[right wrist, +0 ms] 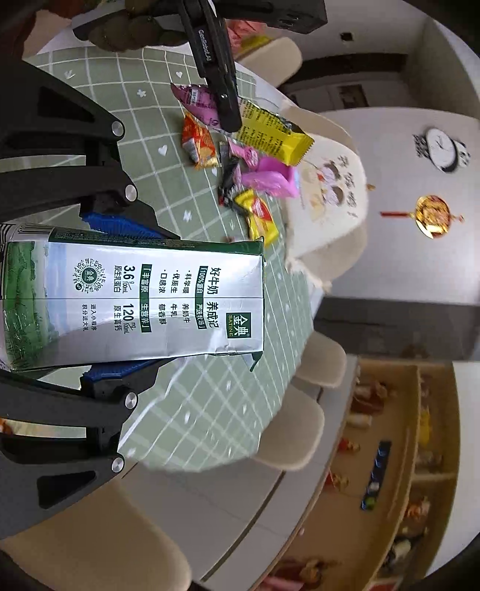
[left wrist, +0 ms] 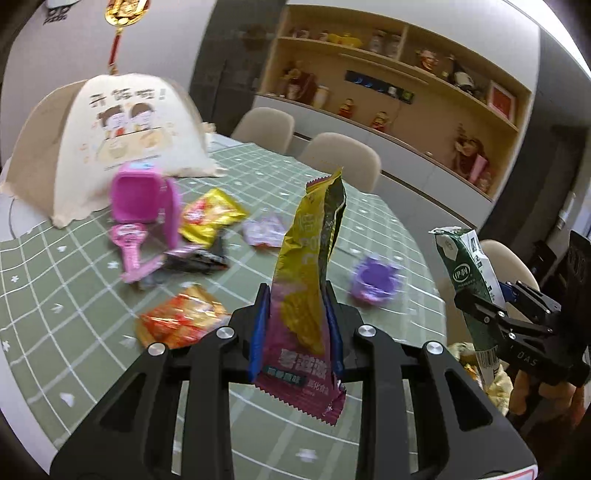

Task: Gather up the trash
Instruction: 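Carry the snack bag and milk carton over the yellow trash bag with both tools, then open the left tool over the trash bag while the right tool drops the milk carton in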

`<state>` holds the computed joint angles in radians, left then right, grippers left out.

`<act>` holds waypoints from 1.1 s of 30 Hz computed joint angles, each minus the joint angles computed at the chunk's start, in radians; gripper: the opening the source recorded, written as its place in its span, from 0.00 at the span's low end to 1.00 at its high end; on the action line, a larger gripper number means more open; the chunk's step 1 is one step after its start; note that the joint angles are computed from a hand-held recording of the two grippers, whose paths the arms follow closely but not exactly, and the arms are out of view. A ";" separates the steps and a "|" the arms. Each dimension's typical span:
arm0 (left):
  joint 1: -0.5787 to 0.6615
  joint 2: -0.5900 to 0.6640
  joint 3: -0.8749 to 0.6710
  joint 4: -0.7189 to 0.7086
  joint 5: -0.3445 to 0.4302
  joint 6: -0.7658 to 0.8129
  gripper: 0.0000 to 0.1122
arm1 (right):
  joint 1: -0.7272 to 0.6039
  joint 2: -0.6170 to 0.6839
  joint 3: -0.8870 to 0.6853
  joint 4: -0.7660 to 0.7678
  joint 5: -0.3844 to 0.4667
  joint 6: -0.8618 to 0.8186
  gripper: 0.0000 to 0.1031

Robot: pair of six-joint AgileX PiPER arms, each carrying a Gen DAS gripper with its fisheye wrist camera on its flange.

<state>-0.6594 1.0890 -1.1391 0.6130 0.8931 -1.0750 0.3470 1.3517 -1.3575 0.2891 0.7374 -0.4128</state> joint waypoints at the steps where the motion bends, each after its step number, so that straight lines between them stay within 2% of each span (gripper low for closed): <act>1: -0.041 0.017 -0.016 0.024 0.015 -0.026 0.23 | -0.044 -0.041 0.039 0.020 -0.007 -0.035 0.50; 3: -0.126 0.067 -0.055 0.062 0.041 -0.072 0.23 | -0.104 -0.084 0.080 0.055 -0.009 -0.085 0.50; 7: -0.240 0.176 -0.138 0.094 0.051 -0.121 0.23 | -0.344 -0.182 0.176 0.247 0.048 -0.294 0.50; 11: -0.314 0.307 -0.233 0.072 0.012 -0.121 0.23 | -0.592 -0.244 0.247 0.404 0.119 -0.499 0.50; 15: -0.369 0.432 -0.324 0.040 -0.034 -0.097 0.23 | -0.881 -0.267 0.291 0.540 0.240 -0.685 0.50; 19: -0.388 0.554 -0.411 -0.037 -0.094 -0.034 0.24 | -1.055 -0.246 0.309 0.577 0.294 -0.774 0.50; 24: -0.380 0.716 -0.545 -0.212 -0.132 0.119 0.24 | -1.207 -0.194 0.320 0.614 0.323 -0.862 0.50; 29: -0.378 0.866 -0.684 -0.349 -0.114 0.242 0.24 | -1.224 -0.129 0.310 0.604 0.301 -0.858 0.50; 33: -0.378 0.930 -0.737 -0.407 -0.120 0.290 0.24 | -1.208 -0.104 0.320 0.594 0.267 -0.860 0.50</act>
